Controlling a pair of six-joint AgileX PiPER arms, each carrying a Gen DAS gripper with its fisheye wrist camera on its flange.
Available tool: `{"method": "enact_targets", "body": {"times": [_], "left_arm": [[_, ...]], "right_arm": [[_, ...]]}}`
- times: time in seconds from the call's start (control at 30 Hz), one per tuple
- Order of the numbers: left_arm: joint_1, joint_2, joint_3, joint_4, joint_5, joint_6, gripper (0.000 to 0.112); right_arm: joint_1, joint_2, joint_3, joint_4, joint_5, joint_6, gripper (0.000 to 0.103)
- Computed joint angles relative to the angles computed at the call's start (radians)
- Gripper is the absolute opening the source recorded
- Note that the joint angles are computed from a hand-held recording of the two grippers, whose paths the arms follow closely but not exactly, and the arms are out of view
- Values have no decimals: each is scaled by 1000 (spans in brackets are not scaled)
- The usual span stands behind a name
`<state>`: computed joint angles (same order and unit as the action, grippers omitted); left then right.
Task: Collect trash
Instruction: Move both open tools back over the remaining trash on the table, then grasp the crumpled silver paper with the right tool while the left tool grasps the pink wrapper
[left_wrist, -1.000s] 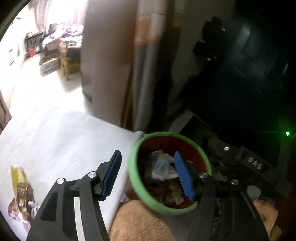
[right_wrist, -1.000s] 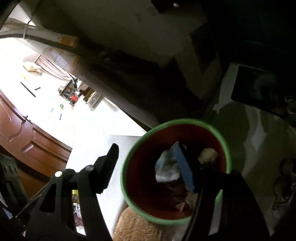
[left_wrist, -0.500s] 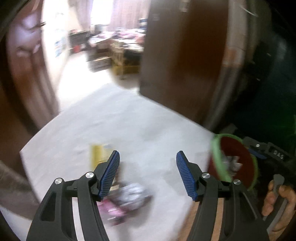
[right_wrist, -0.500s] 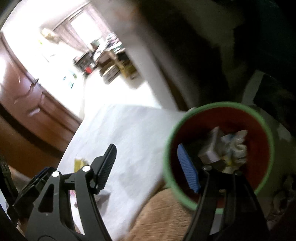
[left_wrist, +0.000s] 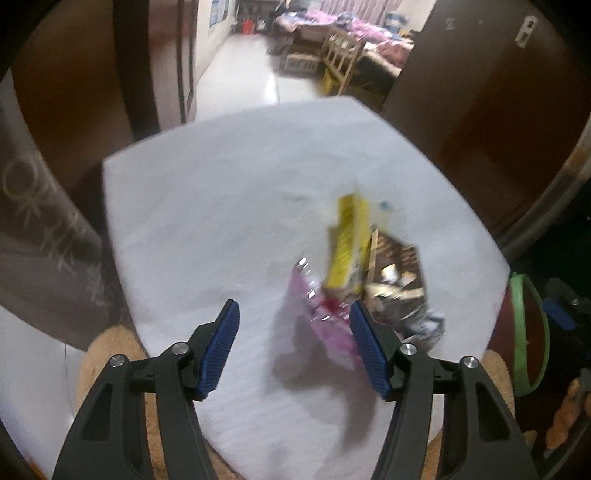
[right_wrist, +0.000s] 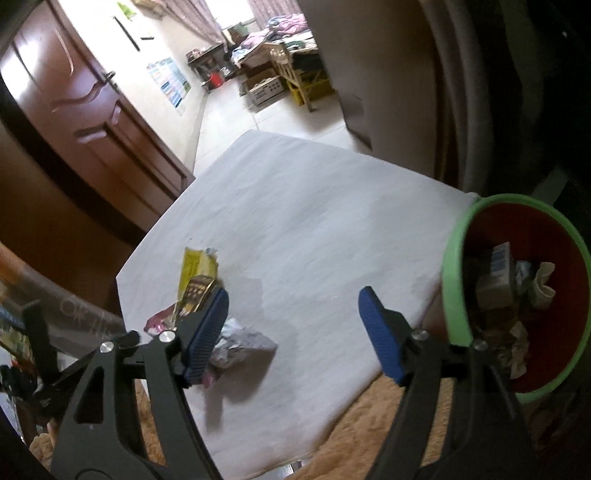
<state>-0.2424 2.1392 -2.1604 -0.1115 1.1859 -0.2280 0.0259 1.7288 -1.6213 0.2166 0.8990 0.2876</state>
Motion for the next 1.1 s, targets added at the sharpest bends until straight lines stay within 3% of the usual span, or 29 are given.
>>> {"method": "enact_targets", "body": {"times": [0.07,0.23,0.3,0.4,0.77,0.87,1.1], "left_arm": [[19,4,32,-27,-8,-5,53],[48,26,77,-98,-14,30,33],[48,38,68,-119,-2,34,15],[56,48,80,-156,-6,54,0],[77,37,79,-206,-41,57,0],[69,52,45,-202,-29,42,14],[80,45,42,-209,-18,29,21]], "right_arm": [[21,6,-18,-16,15,6,71],[62,16,-48,-51,44,28,71],[74,20,-52,-56,49,36,71],[88,34,-65,-60,65,43,72],[134,126,-130,-22,106,-7,74],[147,177,-175,5,142,-43,80],[187,347,-309,65,198,-82,81]]}}
